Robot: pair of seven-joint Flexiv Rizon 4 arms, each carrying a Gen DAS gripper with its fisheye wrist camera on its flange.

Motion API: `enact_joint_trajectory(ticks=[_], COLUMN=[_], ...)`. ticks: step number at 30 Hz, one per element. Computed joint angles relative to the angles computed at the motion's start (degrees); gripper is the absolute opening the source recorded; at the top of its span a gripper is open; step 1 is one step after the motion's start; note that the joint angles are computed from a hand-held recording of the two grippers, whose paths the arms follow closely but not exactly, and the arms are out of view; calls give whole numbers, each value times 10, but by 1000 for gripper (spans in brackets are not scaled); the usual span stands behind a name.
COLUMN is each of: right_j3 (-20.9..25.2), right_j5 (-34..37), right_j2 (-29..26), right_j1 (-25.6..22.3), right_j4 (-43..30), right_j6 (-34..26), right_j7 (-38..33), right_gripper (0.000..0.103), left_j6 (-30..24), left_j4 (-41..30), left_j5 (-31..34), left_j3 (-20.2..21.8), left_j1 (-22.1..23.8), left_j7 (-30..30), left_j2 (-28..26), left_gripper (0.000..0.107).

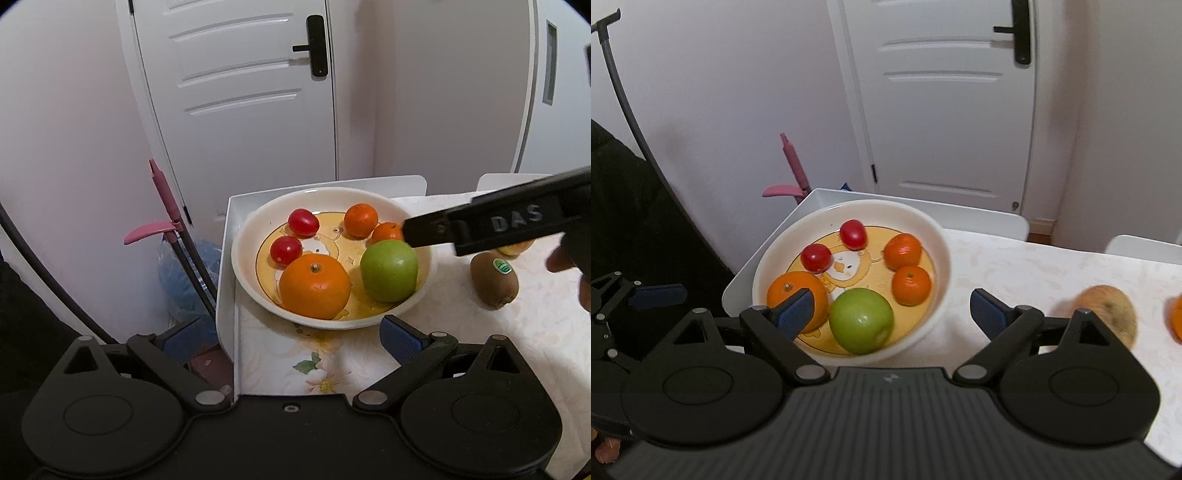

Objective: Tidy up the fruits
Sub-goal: 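Open both tools to drop the orange and green apple into the dish, then grasp the kiwi with the left tool while the right tool grasps the large brown apple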

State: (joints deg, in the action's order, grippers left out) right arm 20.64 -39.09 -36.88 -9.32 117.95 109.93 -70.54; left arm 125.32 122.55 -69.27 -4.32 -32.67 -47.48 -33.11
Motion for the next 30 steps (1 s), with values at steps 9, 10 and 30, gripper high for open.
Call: enact_joint_trajectory(ticks=[9, 10, 30], right_j3=[-62, -74, -50], right_j5=[55, 66, 35], right_j2=[70, 79, 90], right_j1=[32, 42, -76], right_j4=[69, 77, 74], right_j6=[45, 47, 31], right_j7=[5, 2, 6], right_gripper=[103, 103, 103], left_j6=[16, 13, -13], left_j4=[-3, 1, -86], left_j5=[-9, 2, -72], left_j3=[-14, -16, 0], left_j1=[-6, -2, -67], left_j7=[18, 7, 75], left_j2=[17, 22, 1], left_gripper=[103, 103, 103])
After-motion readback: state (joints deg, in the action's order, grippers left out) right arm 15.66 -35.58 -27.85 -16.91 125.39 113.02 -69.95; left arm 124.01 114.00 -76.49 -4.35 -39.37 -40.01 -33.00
